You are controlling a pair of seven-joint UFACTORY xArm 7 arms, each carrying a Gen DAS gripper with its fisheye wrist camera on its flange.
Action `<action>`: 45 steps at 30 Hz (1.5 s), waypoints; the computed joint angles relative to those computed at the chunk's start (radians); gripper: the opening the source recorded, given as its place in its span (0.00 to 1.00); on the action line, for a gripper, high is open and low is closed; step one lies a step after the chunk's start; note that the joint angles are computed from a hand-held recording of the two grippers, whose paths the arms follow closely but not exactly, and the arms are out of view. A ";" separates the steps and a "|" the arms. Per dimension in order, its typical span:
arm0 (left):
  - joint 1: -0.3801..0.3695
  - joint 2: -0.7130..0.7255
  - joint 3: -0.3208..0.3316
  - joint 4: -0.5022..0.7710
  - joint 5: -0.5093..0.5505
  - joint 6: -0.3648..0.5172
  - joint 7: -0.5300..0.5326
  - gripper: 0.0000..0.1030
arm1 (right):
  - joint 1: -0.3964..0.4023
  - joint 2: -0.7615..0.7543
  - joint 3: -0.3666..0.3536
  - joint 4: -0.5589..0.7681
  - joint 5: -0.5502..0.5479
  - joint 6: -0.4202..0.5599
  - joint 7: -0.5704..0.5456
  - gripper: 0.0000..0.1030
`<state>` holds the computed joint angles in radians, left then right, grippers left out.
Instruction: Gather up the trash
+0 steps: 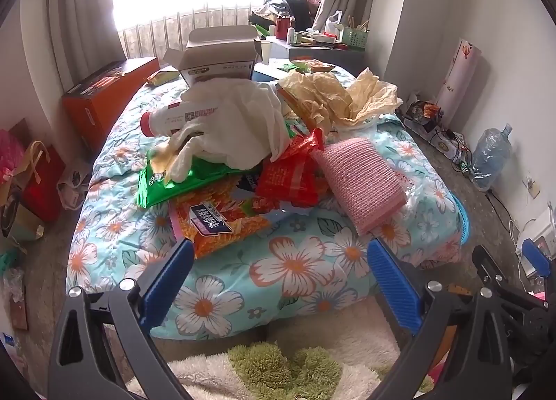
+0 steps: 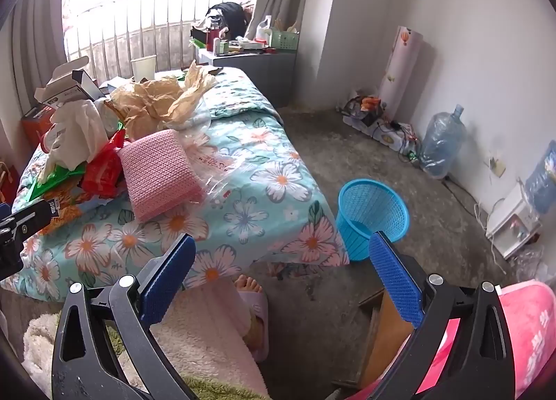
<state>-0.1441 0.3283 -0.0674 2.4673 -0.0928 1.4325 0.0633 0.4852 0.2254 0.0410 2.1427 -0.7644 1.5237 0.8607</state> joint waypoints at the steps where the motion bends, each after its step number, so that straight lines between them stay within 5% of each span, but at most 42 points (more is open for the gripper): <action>1: 0.001 -0.003 0.000 -0.006 -0.001 -0.002 0.001 0.95 | 0.000 -0.011 0.000 -0.019 -0.002 -0.007 0.006 0.92; 45: -0.002 -0.019 0.001 -0.037 0.005 -0.001 -0.005 0.95 | -0.034 -0.047 0.028 -0.077 0.008 -0.026 0.030 0.92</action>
